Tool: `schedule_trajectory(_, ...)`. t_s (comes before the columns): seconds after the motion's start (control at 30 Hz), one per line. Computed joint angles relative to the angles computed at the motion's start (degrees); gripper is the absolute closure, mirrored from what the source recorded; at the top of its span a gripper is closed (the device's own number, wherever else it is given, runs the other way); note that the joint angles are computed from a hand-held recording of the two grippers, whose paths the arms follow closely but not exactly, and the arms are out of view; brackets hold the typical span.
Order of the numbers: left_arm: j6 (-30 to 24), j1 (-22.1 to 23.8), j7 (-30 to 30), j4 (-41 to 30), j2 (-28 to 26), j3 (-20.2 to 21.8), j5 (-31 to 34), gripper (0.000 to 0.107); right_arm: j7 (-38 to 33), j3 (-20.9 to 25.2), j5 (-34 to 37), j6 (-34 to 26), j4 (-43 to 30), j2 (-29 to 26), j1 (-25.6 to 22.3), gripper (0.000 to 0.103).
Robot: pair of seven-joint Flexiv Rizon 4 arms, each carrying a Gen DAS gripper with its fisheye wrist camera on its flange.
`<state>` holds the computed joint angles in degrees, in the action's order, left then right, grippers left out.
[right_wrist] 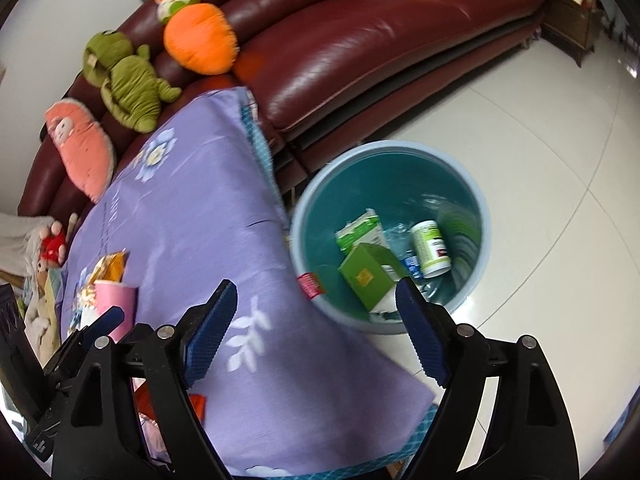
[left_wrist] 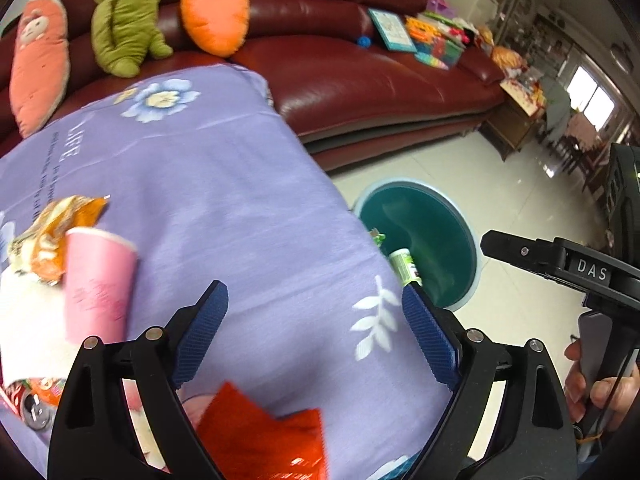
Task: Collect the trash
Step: 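Grasp the red cola can with the left tool while the right tool grasps the pink paper cup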
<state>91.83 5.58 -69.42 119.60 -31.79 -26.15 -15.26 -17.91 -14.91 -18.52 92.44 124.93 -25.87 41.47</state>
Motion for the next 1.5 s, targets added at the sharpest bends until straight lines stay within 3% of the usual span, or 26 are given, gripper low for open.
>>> schedule_trajectory(0.2,4.75,10.46,-1.69,6.89,3.1,-6.46,0.9,0.016,0.51,2.55,-2.62,-3.28,-3.61,-0.25,0.79,0.023)
schedule_trajectory(0.4,8.51,22.63,-6.81,12.8,5.5,-12.34,5.07,0.016,-0.3,9.61,-5.85,-8.09,-9.34,-1.97,-2.51,0.022)
schedule_trajectory(0.6,9.33,33.15,-11.23,16.05,6.17,-16.54,9.62,0.015,-4.24,17.55,-6.35,-14.09,-16.12,-5.26,-5.77,0.022)
schedule_trajectory(0.83,9.77,43.54,-17.06,18.74,6.02,-19.85,14.2,0.015,-10.18,22.84,-4.11,-20.15,-22.73,-8.82,-6.6,0.022)
schedule_trajectory(1.03,12.69,45.64,-24.81,19.58,6.05,-15.46,15.23,0.015,-13.91,23.69,-2.69,-23.7,-28.12,-11.42,-5.58,0.022)
schedule_trajectory(1.13,11.59,45.23,-28.13,18.56,5.34,-12.05,14.96,0.015,-15.56,24.23,-1.73,-25.32,-30.71,-12.86,-5.29,0.022)
schedule_trajectory(1.27,9.35,46.65,-30.16,17.1,3.11,-11.86,15.2,0.015,-17.62,24.67,-0.4,-27.33,-34.2,-14.93,-5.04,0.022)
schedule_trajectory(1.5,6.08,39.68,-27.72,14.03,1.47,-5.76,11.9,0.015,-19.65,24.87,1.89,-28.99,-39.37,-17.86,-4.81,0.022)
